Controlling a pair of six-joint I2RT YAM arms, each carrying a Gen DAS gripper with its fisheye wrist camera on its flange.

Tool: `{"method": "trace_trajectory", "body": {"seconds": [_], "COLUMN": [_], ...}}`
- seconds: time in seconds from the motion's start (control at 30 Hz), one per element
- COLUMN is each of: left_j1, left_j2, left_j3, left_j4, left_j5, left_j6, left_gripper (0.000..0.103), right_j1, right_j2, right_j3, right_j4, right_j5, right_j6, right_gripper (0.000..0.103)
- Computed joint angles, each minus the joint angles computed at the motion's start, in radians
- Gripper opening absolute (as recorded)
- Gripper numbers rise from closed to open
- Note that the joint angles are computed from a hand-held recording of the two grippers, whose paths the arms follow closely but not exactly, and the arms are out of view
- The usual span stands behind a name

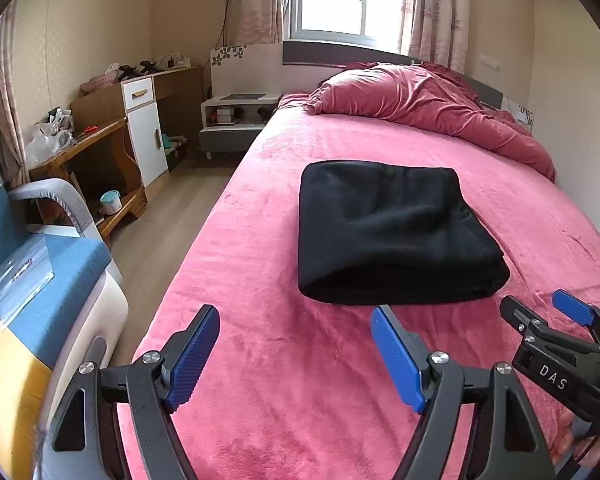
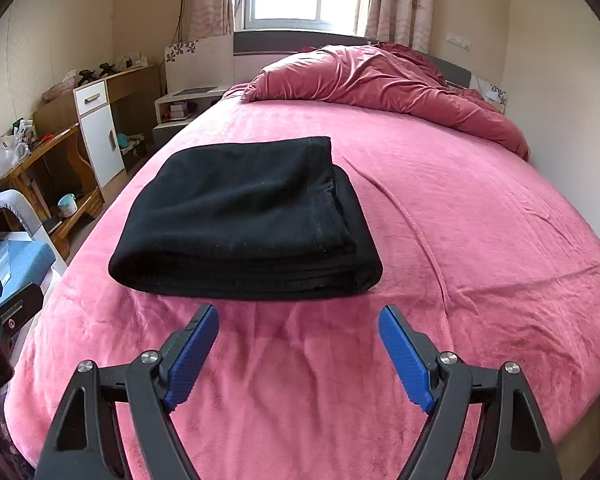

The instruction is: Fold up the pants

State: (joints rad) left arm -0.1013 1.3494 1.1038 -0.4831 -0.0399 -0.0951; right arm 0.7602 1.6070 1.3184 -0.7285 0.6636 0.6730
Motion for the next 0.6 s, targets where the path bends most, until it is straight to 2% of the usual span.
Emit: {"method": "trace_trajectory", "body": {"seconds": [0.6], "left_j1": [-0.014], "left_j2": [-0.011], "left_j3": [-0.010], "left_j4": [-0.005], "left_j5": [-0.020], "left_j6": [-0.013], "left_gripper": [0.080], "right_j1": [0.010], "right_j2": [-0.004], "right_j3": [-0.004], "right_j4": [-0.007], "right_j5": [0.011], "right_j6": [-0.001], "right_gripper": [0.084]}}
